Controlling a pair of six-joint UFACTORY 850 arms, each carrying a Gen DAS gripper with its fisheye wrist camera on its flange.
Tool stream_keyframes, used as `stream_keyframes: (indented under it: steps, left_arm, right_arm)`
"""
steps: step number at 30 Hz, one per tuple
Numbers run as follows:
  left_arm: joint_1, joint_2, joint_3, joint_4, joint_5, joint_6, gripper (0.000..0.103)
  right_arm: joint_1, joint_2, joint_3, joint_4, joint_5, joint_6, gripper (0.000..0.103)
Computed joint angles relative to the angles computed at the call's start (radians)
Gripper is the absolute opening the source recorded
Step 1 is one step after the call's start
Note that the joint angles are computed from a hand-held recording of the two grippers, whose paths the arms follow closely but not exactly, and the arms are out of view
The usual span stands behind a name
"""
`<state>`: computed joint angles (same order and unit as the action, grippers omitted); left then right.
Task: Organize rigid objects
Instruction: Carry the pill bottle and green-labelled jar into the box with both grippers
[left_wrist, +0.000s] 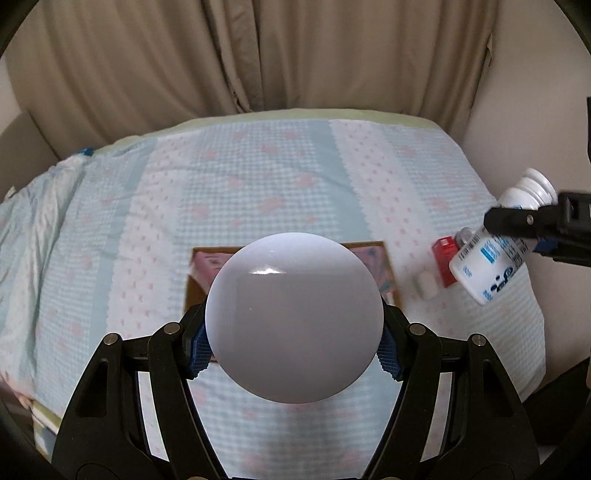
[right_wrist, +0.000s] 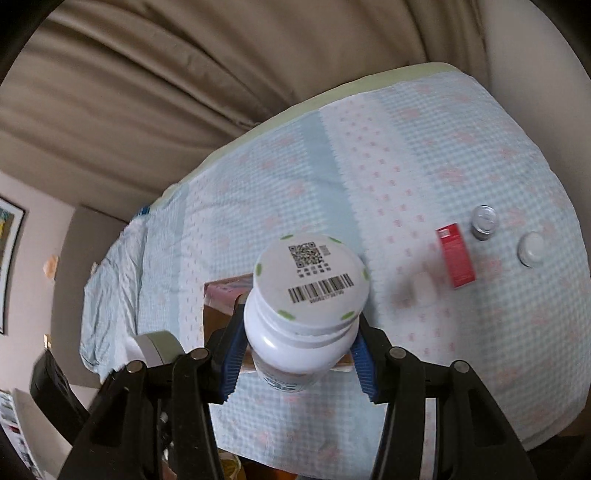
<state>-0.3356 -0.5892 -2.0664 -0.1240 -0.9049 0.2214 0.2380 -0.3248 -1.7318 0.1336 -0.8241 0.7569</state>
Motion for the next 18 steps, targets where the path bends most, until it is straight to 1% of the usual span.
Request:
stream_keyframes:
  steps: [3, 7, 9, 12, 15, 18]
  left_arm:
    - [0.046, -0.069, -0.067, -0.034, -0.040, 0.083, 0.068]
    - [0.078, -0.175, -0.167, -0.041, -0.099, 0.147, 0.068]
    - [0.087, -0.210, -0.192, -0.033, -0.116, 0.159, 0.068]
    - [0.099, -0.282, -0.253, -0.020, -0.168, 0.161, 0.068]
    - [0.101, -0.317, -0.256, -0.002, -0.171, 0.171, 0.068]
    - [0.094, -0.334, -0.227, 0.025, -0.159, 0.182, 0.068]
  right_arm:
    - [0.041, -0.059, -0.053, -0.052, -0.023, 0.057, 0.048]
    - [0.070, -0.140, -0.110, -0.066, -0.043, 0.122, 0.048]
    - [0.083, -0.181, -0.138, -0.082, -0.062, 0.140, 0.048]
    - [0.092, -0.241, -0.168, -0.087, -0.096, 0.140, 0.048]
    - [0.088, -0.273, -0.165, -0.070, -0.106, 0.127, 0.048]
    - [0.081, -0.320, -0.174, -0.056, -0.131, 0.084, 0.048]
